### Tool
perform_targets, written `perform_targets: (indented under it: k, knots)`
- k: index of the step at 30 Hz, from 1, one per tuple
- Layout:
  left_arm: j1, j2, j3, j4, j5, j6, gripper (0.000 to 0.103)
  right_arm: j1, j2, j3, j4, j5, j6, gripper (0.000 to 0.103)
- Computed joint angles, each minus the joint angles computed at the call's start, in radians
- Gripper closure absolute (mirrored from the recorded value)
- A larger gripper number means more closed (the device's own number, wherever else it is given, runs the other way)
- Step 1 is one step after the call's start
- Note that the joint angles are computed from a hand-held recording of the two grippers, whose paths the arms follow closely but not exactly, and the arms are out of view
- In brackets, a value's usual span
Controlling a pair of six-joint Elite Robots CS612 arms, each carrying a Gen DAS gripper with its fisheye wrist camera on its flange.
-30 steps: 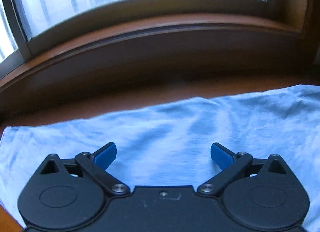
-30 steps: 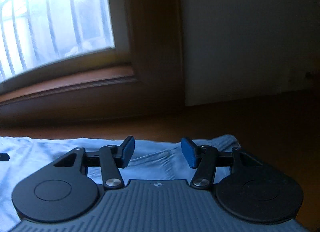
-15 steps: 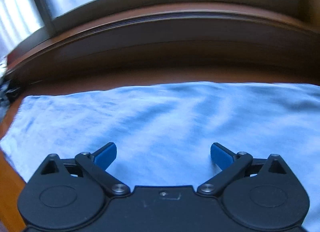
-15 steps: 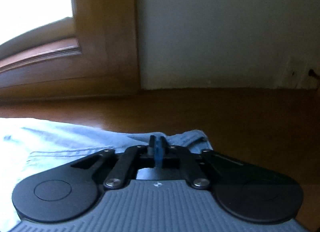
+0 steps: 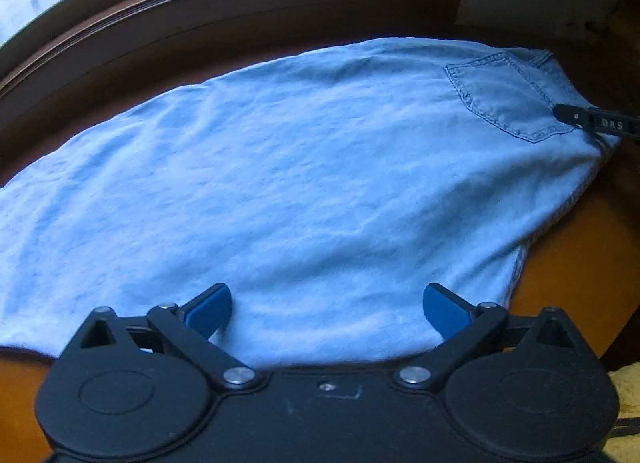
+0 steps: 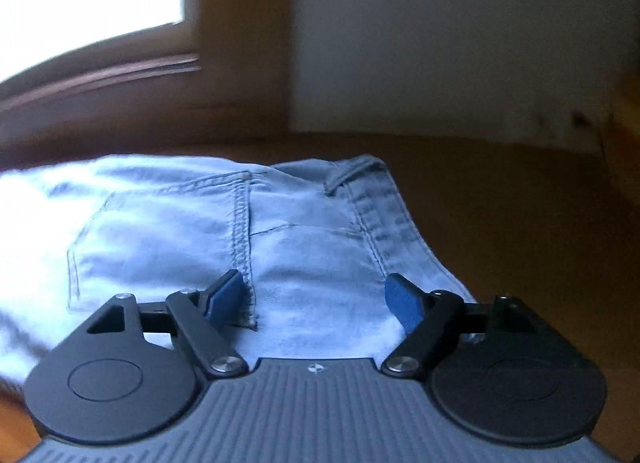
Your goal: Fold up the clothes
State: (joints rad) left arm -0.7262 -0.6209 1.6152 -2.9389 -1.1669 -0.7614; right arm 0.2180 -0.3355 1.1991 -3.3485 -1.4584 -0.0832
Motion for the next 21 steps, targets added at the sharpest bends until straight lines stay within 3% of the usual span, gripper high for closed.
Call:
perform_targets:
  k: [3,6,9,16,21]
  knots:
    - [0.004,-0.013,0.024,-0.012,0.002,-0.013,0.001,0.010,-0.002,-0.001,-0.003,-0.039,0.013,0.024]
    - [0.004,-0.029,0.047,-0.013,0.050,-0.051,0.001,0.025,-0.003,0.003,-0.031,-0.094,0.004,0.027]
    - [0.000,-0.052,0.088,-0.025,0.092,-0.099,0.001,0.055,-0.010,0.050,-0.145,-0.126,0.032,0.026]
    - [0.009,-0.104,0.214,-0.069,0.127,-0.204,0.001,0.117,-0.048,0.135,-0.232,-0.063,0.057,0.025]
    - [0.016,-0.161,0.351,-0.138,0.139,-0.263,0.001,0.176,-0.063,0.166,-0.224,-0.021,0.098,0.023]
